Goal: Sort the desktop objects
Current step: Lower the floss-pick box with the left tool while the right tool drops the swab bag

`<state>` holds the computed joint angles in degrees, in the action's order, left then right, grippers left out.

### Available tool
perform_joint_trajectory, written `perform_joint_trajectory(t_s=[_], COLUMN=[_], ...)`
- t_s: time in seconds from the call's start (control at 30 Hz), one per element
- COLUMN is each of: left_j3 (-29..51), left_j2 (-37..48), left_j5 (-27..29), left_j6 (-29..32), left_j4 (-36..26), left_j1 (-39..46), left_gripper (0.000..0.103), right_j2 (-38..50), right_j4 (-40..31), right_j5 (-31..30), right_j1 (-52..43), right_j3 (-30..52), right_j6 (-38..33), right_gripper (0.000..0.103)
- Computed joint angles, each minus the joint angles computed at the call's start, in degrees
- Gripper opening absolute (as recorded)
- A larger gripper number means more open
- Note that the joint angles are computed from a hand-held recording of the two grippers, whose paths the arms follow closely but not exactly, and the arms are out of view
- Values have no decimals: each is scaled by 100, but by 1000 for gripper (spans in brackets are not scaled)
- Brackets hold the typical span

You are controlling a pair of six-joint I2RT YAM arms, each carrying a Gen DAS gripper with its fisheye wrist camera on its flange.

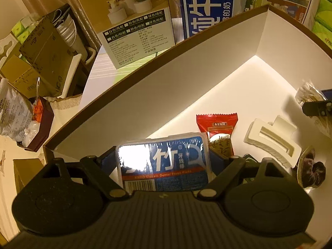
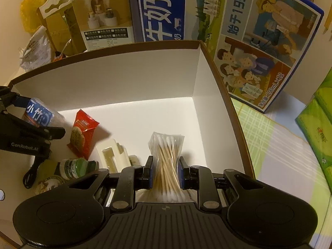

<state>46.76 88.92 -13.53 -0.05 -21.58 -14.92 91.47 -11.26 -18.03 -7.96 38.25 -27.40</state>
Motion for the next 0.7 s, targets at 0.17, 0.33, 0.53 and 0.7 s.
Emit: perform_joint_trajectory(t_s=[0.17, 0.33, 0.53, 0.7], left_j3=[3, -42, -132, -253], left_j2=[-23, -98, -259, -470], left_j5=[-25, -5, 52, 31], left_j6=[-31, -27, -89, -147], left_j4=[2, 13, -29, -65], left_j1=[-7, -2, -30, -105], left_gripper=[85, 85, 86, 90], right_j2=[-36, -102, -260, -573], right_j4=[-50, -61, -82, -229], right_j5=[-13, -15, -115, -320], right_j1=[-26, -39, -95, -157], right_j3=[-2, -45, -134, -296], right_j6=[-102, -222, -464, -754], right_gripper=[19, 19, 36, 55])
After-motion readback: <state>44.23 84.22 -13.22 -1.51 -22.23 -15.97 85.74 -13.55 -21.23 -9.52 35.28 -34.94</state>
